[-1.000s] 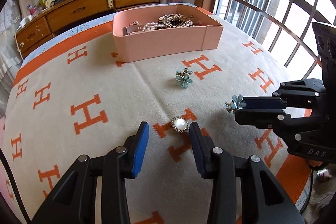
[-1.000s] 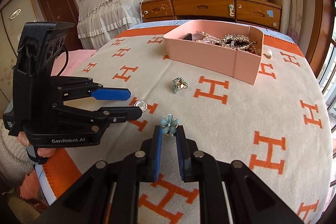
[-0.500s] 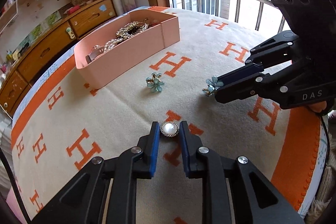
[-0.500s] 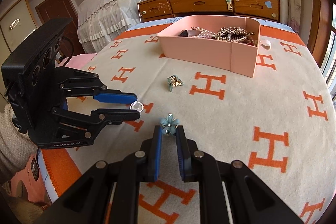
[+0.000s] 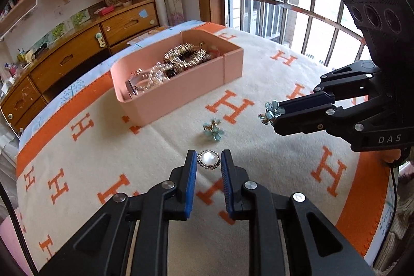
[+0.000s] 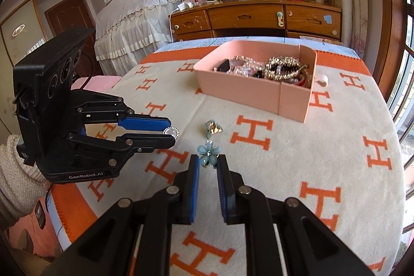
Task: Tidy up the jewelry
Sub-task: 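Grasp the flower brooch with the right tool while the left tool grasps the round pearl brooch, then carry the flower brooch with the right tool into the box while the left tool drops the pearl brooch there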
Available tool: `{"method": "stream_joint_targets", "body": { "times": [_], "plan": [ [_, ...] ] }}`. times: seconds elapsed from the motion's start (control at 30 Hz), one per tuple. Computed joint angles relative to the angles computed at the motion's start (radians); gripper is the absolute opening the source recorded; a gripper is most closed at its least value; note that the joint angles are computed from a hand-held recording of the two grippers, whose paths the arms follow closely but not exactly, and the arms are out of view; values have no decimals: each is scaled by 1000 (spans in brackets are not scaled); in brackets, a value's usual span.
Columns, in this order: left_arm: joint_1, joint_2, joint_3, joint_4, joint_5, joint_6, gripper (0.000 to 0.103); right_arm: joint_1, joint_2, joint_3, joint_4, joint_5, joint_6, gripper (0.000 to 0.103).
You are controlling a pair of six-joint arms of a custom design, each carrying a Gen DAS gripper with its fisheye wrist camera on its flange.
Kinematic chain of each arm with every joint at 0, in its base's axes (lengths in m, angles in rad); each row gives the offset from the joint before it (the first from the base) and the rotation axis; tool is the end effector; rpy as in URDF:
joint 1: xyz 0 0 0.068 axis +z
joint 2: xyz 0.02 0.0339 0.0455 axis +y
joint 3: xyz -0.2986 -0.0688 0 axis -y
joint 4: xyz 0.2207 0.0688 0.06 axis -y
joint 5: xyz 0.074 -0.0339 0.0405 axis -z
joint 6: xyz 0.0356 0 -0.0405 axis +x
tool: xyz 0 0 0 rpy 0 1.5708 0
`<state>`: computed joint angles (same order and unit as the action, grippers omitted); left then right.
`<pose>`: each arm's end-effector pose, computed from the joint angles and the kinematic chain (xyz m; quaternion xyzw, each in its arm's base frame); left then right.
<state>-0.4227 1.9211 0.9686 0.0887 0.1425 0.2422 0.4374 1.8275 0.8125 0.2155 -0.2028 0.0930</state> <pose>0.3356 -0.1565 0.1658 0.3287 0.8765 -0.0976 0.3379 0.3042 0.1501 0.1684 -0.1955 0.9016 0.1886 0.3366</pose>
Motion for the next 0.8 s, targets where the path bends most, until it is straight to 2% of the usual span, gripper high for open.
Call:
{"method": "stream_joint_targets", "body": {
  "times": [0.1, 0.23, 0.47, 0.6, 0.7, 0.8],
  "plan": [
    [21, -2, 88, -44, -10, -51, 17, -20, -4, 80, -49, -5, 0, 13],
    [60, 60, 293, -160, -10, -150, 17, -60, 40, 251, -142, -10, 10, 14],
    [108, 290, 757, -416, 18, -302, 17, -131, 277, 716, -407, -34, 73, 14],
    [112, 422, 995, -546, 27, -350, 17, -138, 418, 955, -543, 11, 85, 14],
    [108, 490, 1107, -604, 15, -374, 17, -144, 496, 1070, -615, 13, 101, 14],
    [104, 530, 1168, -642, 11, -395, 22, -151, 560, 1171, -697, -8, 126, 14]
  ]
}}
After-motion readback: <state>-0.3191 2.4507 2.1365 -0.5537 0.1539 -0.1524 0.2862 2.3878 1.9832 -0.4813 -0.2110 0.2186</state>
